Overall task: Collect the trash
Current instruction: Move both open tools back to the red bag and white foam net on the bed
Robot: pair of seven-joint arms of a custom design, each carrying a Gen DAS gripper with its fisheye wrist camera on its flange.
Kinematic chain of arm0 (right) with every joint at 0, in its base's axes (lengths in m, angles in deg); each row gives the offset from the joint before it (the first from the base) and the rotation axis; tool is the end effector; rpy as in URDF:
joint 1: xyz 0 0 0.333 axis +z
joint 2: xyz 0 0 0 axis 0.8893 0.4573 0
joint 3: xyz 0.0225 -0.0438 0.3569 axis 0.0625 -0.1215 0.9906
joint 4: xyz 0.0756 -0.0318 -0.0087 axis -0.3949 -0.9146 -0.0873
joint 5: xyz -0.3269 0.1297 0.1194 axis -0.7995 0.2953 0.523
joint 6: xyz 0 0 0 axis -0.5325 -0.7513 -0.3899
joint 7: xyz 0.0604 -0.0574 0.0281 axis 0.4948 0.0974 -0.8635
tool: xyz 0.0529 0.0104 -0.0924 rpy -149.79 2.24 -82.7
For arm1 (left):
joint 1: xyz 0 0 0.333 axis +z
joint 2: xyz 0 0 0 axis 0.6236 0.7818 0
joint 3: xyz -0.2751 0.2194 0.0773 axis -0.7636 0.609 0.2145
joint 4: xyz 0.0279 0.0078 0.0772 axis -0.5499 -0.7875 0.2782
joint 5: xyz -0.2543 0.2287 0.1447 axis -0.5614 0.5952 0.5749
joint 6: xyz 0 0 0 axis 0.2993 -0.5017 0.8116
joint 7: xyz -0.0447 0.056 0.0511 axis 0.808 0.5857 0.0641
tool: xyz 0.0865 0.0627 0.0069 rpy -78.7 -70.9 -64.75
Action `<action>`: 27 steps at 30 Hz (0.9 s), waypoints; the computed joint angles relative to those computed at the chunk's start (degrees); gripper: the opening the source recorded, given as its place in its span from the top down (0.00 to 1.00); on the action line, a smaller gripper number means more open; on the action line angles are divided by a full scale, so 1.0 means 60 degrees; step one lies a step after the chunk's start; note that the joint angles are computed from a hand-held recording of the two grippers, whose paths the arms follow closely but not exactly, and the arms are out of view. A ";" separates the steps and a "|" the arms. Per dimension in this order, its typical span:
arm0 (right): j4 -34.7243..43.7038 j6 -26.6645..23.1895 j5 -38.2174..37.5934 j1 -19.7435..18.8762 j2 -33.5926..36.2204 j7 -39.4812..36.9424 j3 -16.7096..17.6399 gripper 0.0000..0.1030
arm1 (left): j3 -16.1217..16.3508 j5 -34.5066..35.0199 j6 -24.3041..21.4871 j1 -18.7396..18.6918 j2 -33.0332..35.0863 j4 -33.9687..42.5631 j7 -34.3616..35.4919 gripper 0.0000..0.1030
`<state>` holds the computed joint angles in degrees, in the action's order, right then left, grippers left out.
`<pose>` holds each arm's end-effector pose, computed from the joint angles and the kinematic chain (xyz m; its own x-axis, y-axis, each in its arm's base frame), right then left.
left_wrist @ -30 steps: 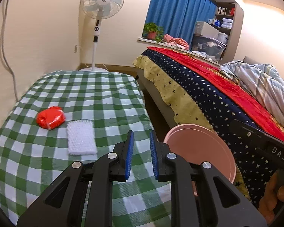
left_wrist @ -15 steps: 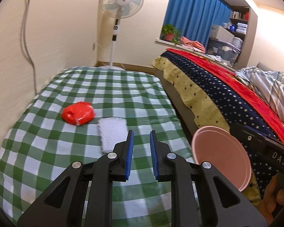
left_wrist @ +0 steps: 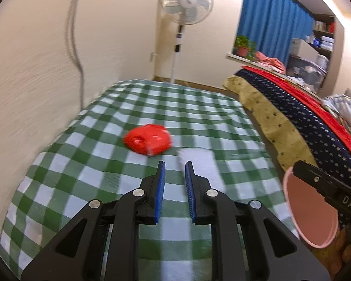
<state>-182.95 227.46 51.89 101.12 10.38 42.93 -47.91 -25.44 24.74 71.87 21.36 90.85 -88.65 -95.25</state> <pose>0.5645 0.2745 0.4479 0.1627 -0.9499 -0.2668 -0.6266 0.1094 -0.7716 0.5351 -0.3011 0.4474 0.1046 -0.9812 0.1619 -0.5555 -0.1927 -0.8089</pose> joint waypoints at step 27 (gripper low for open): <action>0.3019 -0.2566 -0.1897 -0.2212 0.2369 0.0674 0.2383 0.83 | 0.0535 -0.0615 0.0324 0.0411 0.0904 0.0889 0.0400 0.83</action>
<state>-164.83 212.07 40.51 87.85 24.59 46.98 -33.61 -22.23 21.04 73.82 23.83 96.27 -83.32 -92.85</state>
